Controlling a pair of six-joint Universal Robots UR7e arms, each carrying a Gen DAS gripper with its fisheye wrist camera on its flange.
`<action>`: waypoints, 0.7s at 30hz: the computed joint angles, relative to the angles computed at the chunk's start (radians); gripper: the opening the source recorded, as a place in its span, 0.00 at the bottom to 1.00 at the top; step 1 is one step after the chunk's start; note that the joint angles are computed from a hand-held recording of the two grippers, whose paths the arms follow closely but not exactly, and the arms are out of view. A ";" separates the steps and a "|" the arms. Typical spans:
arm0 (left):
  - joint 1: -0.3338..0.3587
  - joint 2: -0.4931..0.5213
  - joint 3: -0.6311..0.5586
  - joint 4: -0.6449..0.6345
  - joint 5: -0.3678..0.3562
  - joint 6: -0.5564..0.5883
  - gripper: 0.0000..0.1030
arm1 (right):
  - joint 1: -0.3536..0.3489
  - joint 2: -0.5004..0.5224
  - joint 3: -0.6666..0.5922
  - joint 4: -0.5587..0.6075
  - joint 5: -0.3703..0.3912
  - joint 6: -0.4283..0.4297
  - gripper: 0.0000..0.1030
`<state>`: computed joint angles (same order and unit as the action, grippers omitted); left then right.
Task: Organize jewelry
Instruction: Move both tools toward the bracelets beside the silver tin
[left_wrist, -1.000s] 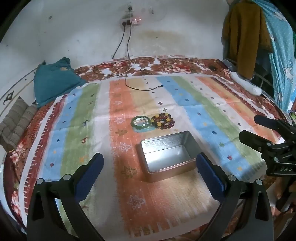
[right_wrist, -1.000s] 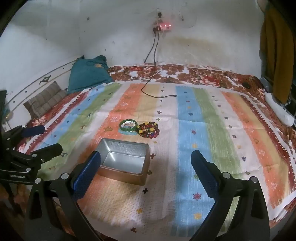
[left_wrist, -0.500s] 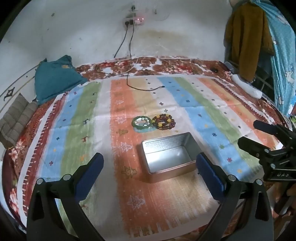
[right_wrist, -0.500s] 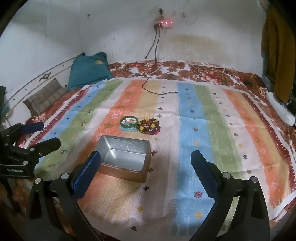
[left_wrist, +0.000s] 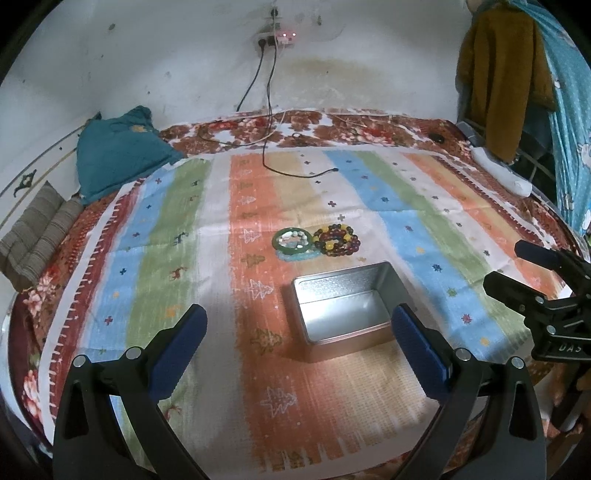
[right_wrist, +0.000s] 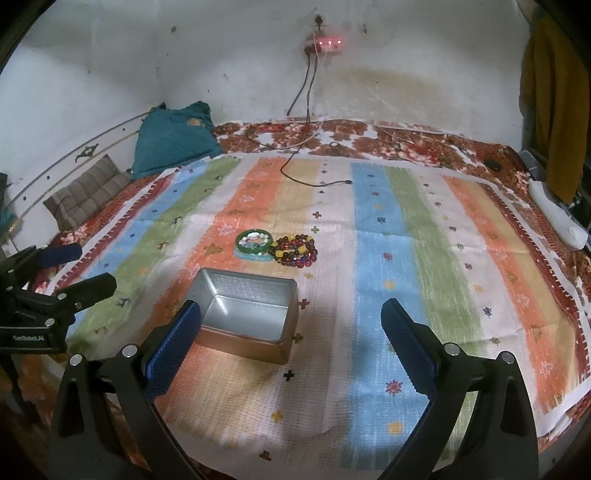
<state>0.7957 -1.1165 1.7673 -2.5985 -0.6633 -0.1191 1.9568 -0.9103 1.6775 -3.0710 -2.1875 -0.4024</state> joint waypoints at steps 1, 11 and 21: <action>0.001 0.001 -0.001 -0.001 -0.001 0.004 0.94 | 0.001 0.001 0.002 -0.015 0.001 -0.004 0.96; 0.003 -0.002 -0.003 0.014 0.002 0.001 0.95 | 0.008 0.000 0.003 -0.016 -0.007 -0.002 0.96; 0.005 -0.002 -0.002 0.012 0.003 -0.002 0.95 | 0.008 0.005 -0.010 0.010 -0.021 0.018 0.96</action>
<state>0.8005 -1.1181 1.7653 -2.5867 -0.6602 -0.1208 1.9645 -0.9053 1.6673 -3.0609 -2.2090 -0.3848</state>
